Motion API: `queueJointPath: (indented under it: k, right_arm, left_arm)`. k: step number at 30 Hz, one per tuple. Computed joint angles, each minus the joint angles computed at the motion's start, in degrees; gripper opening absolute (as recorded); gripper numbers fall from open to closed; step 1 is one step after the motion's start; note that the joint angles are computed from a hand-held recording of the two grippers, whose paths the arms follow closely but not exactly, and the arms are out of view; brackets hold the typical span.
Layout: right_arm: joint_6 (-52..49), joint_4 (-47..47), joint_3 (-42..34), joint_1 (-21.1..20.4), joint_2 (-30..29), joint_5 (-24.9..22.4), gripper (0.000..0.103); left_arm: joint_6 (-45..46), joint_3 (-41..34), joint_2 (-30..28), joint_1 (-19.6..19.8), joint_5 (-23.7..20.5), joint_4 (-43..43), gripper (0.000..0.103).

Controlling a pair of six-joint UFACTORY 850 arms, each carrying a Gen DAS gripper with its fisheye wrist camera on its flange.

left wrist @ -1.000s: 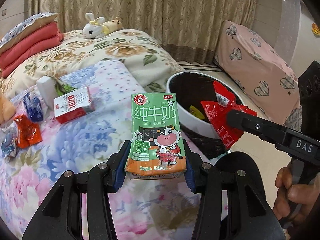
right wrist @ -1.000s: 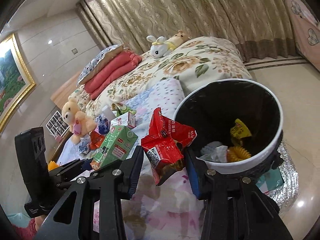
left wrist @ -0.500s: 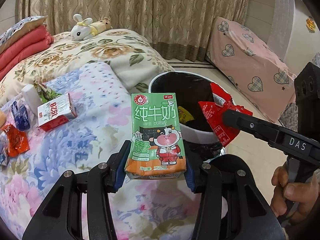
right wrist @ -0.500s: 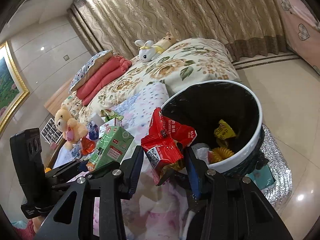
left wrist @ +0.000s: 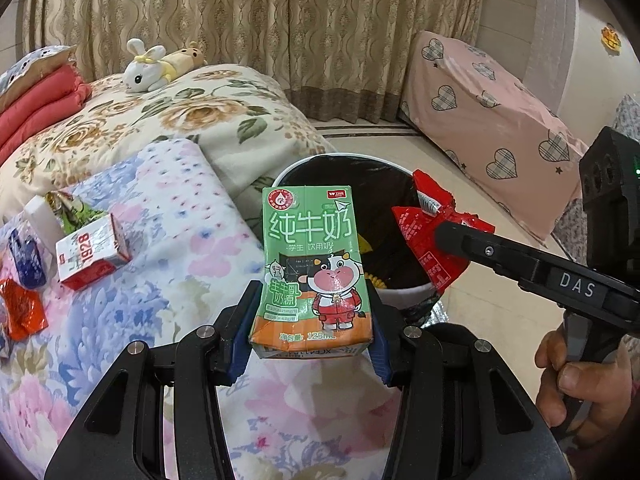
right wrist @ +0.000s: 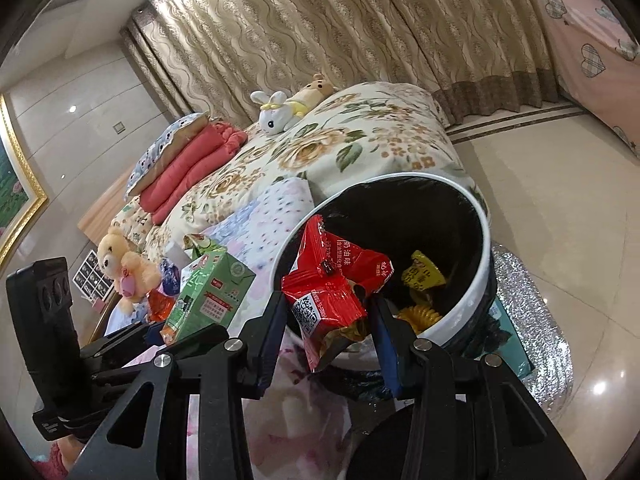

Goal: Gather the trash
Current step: 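Carry the green carton and red bag over the bin and open both tools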

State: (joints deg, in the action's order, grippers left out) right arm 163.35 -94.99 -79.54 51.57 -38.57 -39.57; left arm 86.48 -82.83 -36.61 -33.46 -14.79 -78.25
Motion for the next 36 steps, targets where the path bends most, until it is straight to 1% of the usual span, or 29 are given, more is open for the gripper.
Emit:
queueJointPath:
  k: [11, 27, 36]
  right_arm:
    - [0.57, -0.17, 1.24, -1.39, 0.86, 0.25, 0.043]
    - [2.65, -2.33, 2.82, -4.41, 1.39, 4.27, 0.043]
    - [2.36, -2.85, 3.23, -5.8, 1.78, 5.75, 0.044]
  left_arm:
    - [-7.21, -3.61, -2.15, -1.18, -0.24, 7.59, 0.047]
    - [-22.94, -10.33, -6.53, -2.4, -1.06, 23.53, 0.047]
    - [-29.58, -13.88, -8.66, -2.62, -2.52, 29.71, 0.047]
